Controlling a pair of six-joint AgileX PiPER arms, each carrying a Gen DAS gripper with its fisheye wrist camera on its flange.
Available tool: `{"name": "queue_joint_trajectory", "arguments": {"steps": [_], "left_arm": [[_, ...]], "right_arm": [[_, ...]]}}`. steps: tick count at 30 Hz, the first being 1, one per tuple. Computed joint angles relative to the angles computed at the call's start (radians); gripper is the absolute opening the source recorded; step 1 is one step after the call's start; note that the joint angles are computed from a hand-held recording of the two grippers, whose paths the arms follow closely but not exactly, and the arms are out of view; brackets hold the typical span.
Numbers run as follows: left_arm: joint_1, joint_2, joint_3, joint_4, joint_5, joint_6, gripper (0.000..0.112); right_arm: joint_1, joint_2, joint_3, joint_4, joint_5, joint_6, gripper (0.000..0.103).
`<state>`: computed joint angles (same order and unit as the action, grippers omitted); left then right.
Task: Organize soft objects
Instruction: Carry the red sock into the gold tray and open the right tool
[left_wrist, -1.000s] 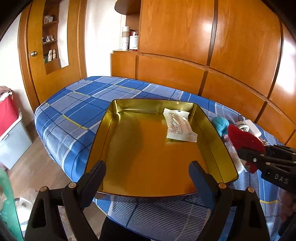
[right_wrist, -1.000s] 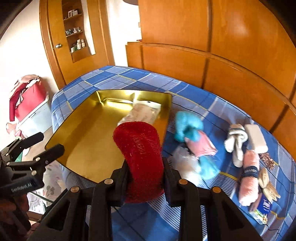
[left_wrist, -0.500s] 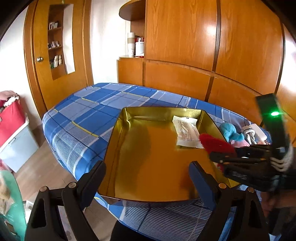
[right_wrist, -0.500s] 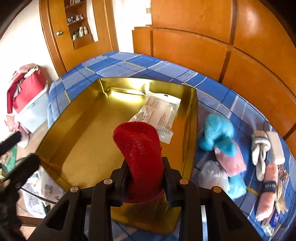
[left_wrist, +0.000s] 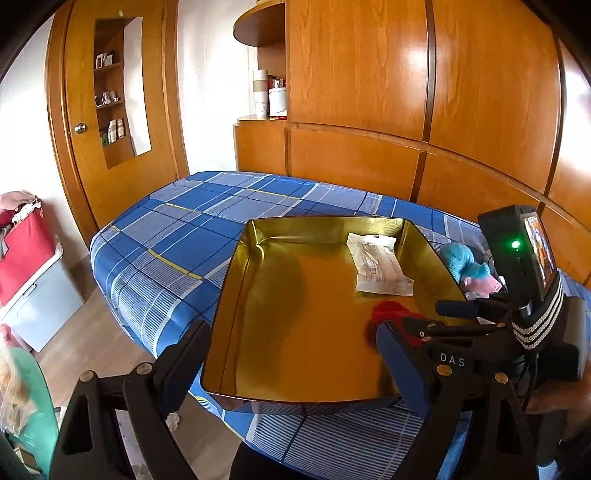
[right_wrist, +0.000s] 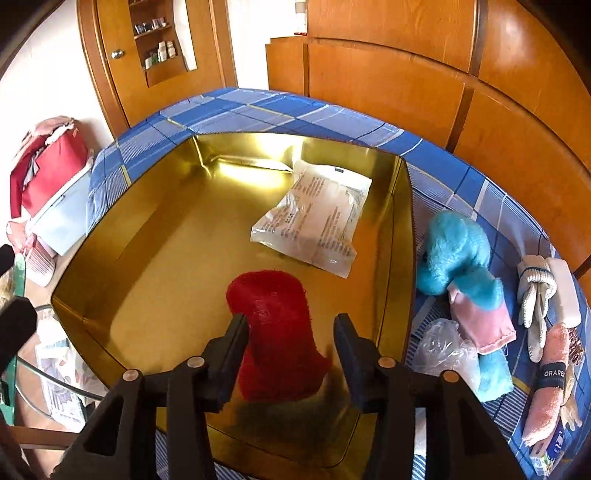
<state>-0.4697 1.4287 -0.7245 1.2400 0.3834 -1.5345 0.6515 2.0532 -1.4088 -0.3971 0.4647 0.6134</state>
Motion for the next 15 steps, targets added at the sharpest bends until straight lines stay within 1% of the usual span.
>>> {"name": "queue_joint_trajectory", "arguments": {"steps": [7,15], "left_arm": [[-0.030,-0.012,0.004,0.007,0.030,-0.008,0.092],[-0.065,-0.005,-0.010,-0.009,0.058,0.014,0.092]], "right_arm": [[-0.011,-0.084,0.091,-0.117,-0.067,0.162,0.049],[-0.053,-0.220,0.243,-0.348,-0.131,0.419,0.049]]}}
